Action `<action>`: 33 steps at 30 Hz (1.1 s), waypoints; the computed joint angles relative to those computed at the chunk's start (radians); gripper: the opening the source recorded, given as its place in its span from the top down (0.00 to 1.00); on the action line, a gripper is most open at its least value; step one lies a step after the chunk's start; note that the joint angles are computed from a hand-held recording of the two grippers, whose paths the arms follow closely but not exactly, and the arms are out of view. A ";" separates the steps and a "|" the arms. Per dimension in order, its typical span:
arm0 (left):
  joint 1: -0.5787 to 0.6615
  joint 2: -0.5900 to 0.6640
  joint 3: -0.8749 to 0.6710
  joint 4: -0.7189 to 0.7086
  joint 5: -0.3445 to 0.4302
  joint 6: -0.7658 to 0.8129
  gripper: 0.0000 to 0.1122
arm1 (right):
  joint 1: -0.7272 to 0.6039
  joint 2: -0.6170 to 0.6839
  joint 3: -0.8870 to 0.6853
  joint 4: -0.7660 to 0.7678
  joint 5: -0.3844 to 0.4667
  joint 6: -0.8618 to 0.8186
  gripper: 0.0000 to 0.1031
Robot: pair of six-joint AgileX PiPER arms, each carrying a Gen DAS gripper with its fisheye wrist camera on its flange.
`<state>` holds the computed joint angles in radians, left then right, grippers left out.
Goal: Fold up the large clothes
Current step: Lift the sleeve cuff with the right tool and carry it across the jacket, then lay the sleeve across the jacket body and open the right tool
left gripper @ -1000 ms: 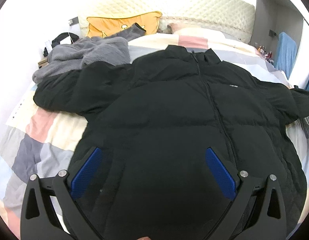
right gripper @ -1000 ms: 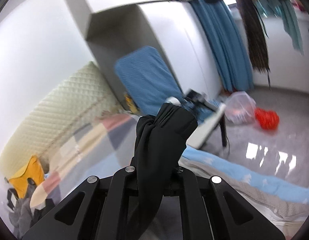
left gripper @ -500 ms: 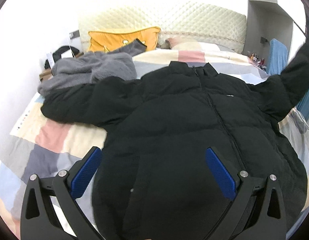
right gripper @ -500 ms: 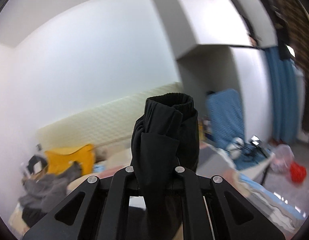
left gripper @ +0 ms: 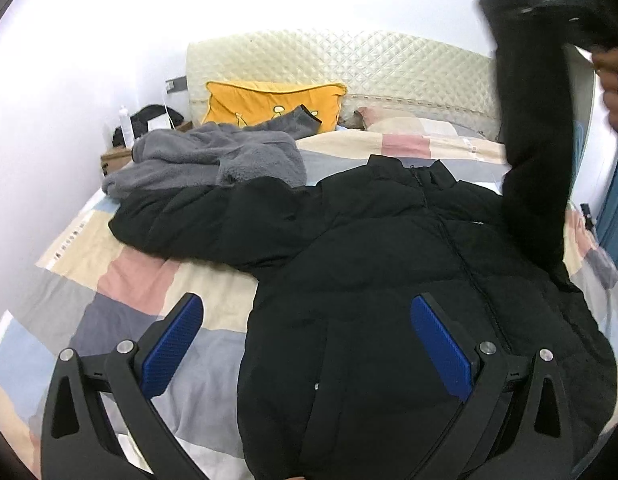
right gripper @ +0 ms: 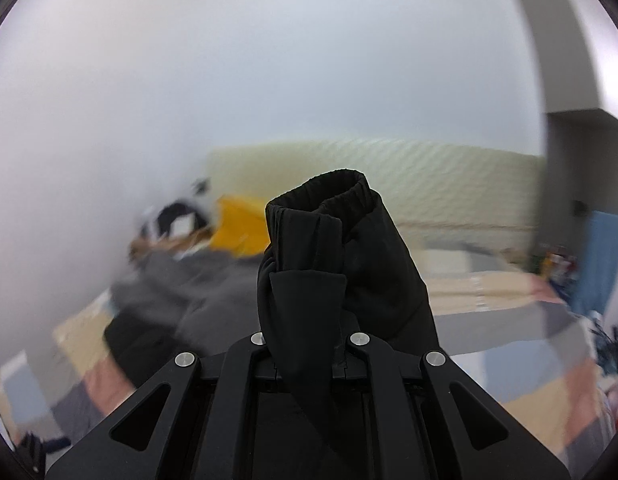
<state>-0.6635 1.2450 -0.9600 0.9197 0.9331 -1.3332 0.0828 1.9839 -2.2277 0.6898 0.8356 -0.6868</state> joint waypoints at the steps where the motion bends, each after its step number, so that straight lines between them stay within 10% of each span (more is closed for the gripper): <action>1: 0.014 -0.007 0.008 -0.007 -0.009 0.004 0.08 | 0.038 -0.003 0.026 -0.020 -0.015 -0.003 0.94; 18: 0.397 -0.046 0.129 -0.279 -0.292 0.222 0.08 | 0.353 0.255 0.346 -0.227 -0.263 0.084 0.90; 26: 0.456 0.001 0.138 -0.390 -0.367 0.324 0.08 | 0.336 0.320 0.230 -0.299 -0.113 0.179 0.85; 29: 0.514 -0.009 0.151 -0.561 -0.438 0.477 0.08 | 0.315 0.287 0.249 -0.247 -0.074 0.139 0.74; 31: 0.523 -0.018 0.156 -0.605 -0.456 0.512 0.08 | 0.306 0.258 0.272 -0.214 -0.055 0.100 0.40; 33: 0.497 -0.032 0.157 -0.544 -0.446 0.448 0.08 | 0.292 0.192 0.352 -0.156 -0.089 0.035 0.29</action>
<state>-0.1664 1.2129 -0.8031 0.3759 0.4872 -0.8852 0.3749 2.1763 -1.8757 0.5335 0.7462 -0.6518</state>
